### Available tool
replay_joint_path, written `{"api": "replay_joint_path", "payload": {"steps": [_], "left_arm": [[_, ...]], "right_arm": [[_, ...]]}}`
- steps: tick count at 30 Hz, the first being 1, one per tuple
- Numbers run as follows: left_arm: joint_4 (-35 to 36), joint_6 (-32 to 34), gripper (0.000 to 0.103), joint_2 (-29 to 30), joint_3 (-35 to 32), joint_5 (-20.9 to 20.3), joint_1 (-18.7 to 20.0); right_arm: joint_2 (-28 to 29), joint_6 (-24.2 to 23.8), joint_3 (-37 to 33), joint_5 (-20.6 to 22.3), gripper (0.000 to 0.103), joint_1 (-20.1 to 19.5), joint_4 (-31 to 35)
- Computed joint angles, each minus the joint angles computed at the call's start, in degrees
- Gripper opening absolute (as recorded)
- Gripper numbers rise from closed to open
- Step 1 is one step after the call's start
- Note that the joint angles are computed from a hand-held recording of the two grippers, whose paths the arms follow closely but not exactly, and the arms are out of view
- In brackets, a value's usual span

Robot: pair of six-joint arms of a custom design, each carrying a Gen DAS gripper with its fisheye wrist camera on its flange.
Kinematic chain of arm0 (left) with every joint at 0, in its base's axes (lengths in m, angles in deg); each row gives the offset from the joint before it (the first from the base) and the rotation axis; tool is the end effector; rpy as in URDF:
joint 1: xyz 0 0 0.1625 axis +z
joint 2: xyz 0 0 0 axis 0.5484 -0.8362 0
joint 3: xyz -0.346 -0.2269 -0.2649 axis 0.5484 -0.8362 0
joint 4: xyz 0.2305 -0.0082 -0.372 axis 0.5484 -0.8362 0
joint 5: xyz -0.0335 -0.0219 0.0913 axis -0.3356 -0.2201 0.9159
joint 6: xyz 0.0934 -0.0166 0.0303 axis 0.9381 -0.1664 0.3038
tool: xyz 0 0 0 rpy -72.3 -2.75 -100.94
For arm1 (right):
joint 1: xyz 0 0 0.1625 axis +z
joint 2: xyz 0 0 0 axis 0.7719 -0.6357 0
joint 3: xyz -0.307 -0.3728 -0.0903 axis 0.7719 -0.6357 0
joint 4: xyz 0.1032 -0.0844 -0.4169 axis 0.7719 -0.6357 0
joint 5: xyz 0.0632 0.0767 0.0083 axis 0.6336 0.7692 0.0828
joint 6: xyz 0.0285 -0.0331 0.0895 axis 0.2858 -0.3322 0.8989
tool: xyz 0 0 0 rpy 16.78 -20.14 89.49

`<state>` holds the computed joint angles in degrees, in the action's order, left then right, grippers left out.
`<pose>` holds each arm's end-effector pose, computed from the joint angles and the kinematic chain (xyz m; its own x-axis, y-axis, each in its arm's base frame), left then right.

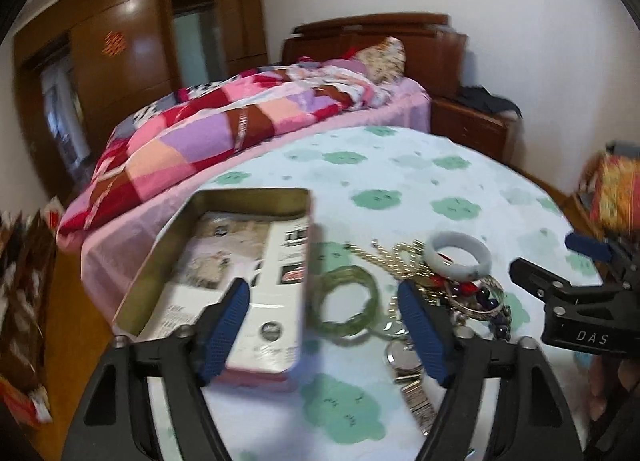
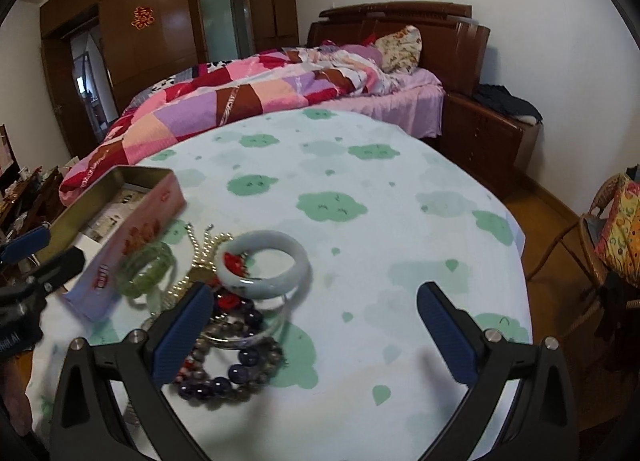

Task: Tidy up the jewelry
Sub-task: 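Grasp the green jade bangle with the left tool while the right tool grasps the pale jade bangle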

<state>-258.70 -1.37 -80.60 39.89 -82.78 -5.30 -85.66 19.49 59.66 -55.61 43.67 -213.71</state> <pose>-0.3700 -0.4411 0.0778 -0.6166 0.2605 -0.7429 0.7093 0.5933 -0.3806 0.1153 -0.4296 0.2944 -0.7559 0.0171 0.6545 -0.4781 0.6684 -0.5697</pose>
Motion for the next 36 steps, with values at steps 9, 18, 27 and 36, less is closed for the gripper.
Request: {"api": "replay_joint_path", "payload": {"steps": [9,18,27,36], "left_arm": [[6.2,2.1,0.033,4.2,-6.3,-7.2,4.2],[5.2,3.4,0.007,4.4,-6.2,-9.7,5.5],[-4.4,5.6,0.007,1.0,-0.7,-9.0,1.3],[-7.6,8.2,0.007,1.7,-0.4,-6.5,0.1]], "right_arm": [[-0.5,0.5,-0.1,-0.2,0.103,-0.7,0.5],[0.5,-0.1,-0.4,-0.4,0.103,-0.5,-0.1],[-0.5,0.6,-1.0,0.8,0.103,-1.2,3.0],[-2.1,4.5,-6.3,3.1,0.064,-1.8,17.7]]}}
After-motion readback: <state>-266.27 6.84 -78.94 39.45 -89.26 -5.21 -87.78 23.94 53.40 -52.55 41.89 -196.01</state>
